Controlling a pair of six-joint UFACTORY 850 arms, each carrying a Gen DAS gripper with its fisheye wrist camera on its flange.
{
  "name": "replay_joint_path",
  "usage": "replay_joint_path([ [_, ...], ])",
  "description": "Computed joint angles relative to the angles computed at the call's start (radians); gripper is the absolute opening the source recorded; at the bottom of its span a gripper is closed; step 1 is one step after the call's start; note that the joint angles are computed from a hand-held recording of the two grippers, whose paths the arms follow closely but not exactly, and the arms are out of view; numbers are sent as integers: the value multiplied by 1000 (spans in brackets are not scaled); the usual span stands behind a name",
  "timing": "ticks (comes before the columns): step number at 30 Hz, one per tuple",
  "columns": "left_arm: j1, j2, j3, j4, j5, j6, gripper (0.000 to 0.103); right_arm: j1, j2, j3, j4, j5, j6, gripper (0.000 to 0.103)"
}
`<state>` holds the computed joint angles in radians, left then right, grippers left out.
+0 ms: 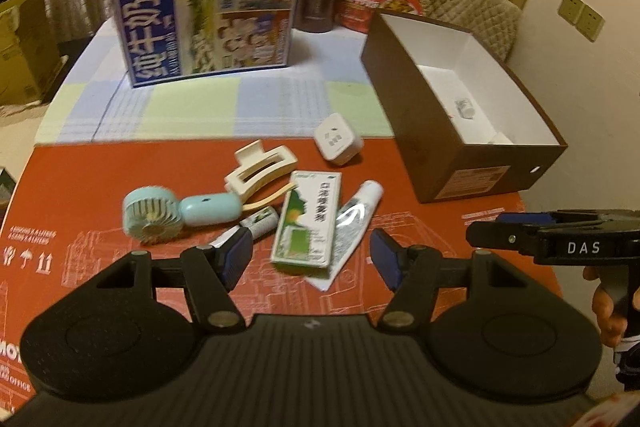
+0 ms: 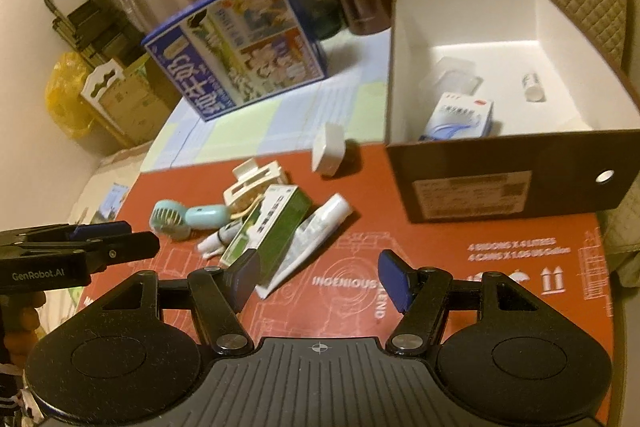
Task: Organize rigid objects
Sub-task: 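Withdraw both grippers from the box back over the mat, then reach the left gripper to the green-white spray box and grasp it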
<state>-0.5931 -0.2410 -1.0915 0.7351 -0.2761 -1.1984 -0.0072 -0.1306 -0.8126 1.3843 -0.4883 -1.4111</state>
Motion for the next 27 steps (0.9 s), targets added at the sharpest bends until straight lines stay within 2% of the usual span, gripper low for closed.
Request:
replay_joint_path([
  [5, 6, 24, 41, 72, -25, -95, 61, 27, -24, -5, -16, 7, 23, 62],
  [15, 39, 50, 100, 87, -42, -156, 61, 79, -84, -28, -37, 28, 61, 62],
  [23, 59, 52, 122, 93, -18, -162, 61, 117, -116, -45, -3, 53, 44, 62],
  [27, 67, 33, 114, 61, 13, -111, 61, 124, -129, -51, -1, 75, 54, 62],
])
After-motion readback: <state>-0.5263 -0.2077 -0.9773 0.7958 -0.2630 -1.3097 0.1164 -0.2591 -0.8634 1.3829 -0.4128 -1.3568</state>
